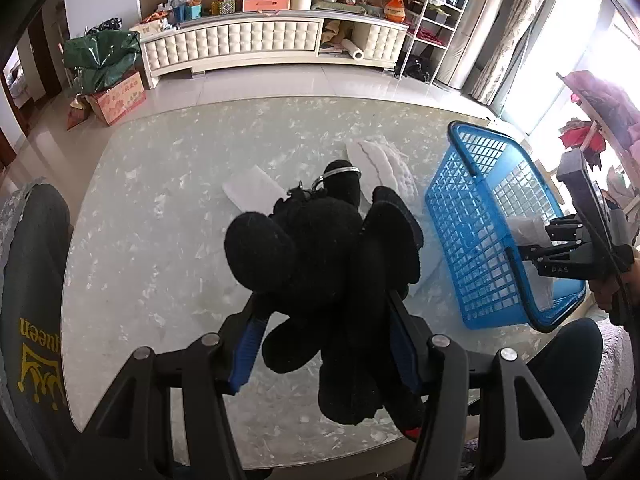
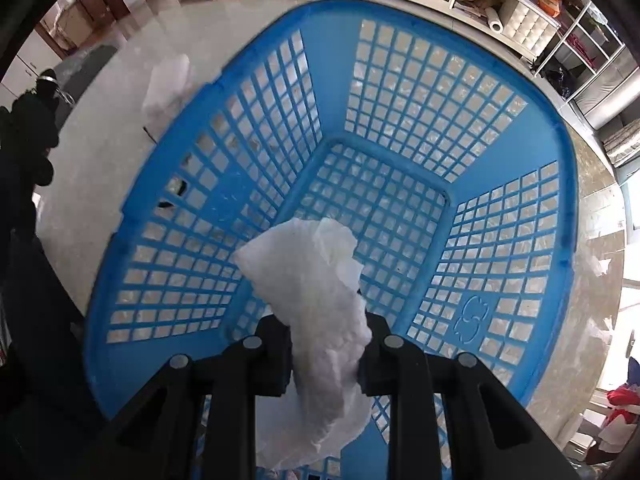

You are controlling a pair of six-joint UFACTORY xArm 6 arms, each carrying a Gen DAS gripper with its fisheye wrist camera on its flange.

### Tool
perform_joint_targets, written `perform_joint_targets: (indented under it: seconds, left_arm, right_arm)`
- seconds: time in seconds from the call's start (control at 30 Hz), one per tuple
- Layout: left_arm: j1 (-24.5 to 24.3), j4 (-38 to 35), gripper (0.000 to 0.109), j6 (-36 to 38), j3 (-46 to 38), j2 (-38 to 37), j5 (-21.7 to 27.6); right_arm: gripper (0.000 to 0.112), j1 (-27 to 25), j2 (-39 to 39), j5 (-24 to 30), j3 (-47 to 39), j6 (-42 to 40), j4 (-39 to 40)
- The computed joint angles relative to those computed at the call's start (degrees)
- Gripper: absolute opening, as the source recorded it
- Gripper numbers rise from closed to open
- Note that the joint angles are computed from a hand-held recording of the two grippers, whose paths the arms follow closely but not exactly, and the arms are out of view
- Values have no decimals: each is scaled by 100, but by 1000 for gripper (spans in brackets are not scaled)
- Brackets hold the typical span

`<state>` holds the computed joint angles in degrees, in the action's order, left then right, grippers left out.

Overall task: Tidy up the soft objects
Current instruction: 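Carry the white pad into the blue basket and open the right tool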

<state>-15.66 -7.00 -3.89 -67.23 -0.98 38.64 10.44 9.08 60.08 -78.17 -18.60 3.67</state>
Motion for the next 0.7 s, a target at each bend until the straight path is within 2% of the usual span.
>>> perform_joint_targets:
  seconds: [0.27, 0.47, 0.53, 0.57, 0.63, 0.7]
  left_arm:
    - [11, 61, 55, -93, -2, 32, 13]
    - [14, 132, 55, -201, 17, 12, 9]
    - [20, 179, 55, -266, 11, 17, 23]
    - [27, 173, 55, -267, 17, 9, 27]
    - [26, 194, 55, -282, 29, -13, 37]
    - [16, 220, 55, -308, 59, -49, 27]
  right_arm:
    - [23, 106, 239, 109, -112, 190, -407]
    - [28, 151, 424, -21, -159, 273, -572]
    - [44, 188, 417, -116, -88, 334, -702]
    - [48, 214, 384, -215, -14, 382, -773]
    - [68, 219, 338, -360, 104, 381, -808]
    - [81, 253, 249, -531, 246, 462, -914]
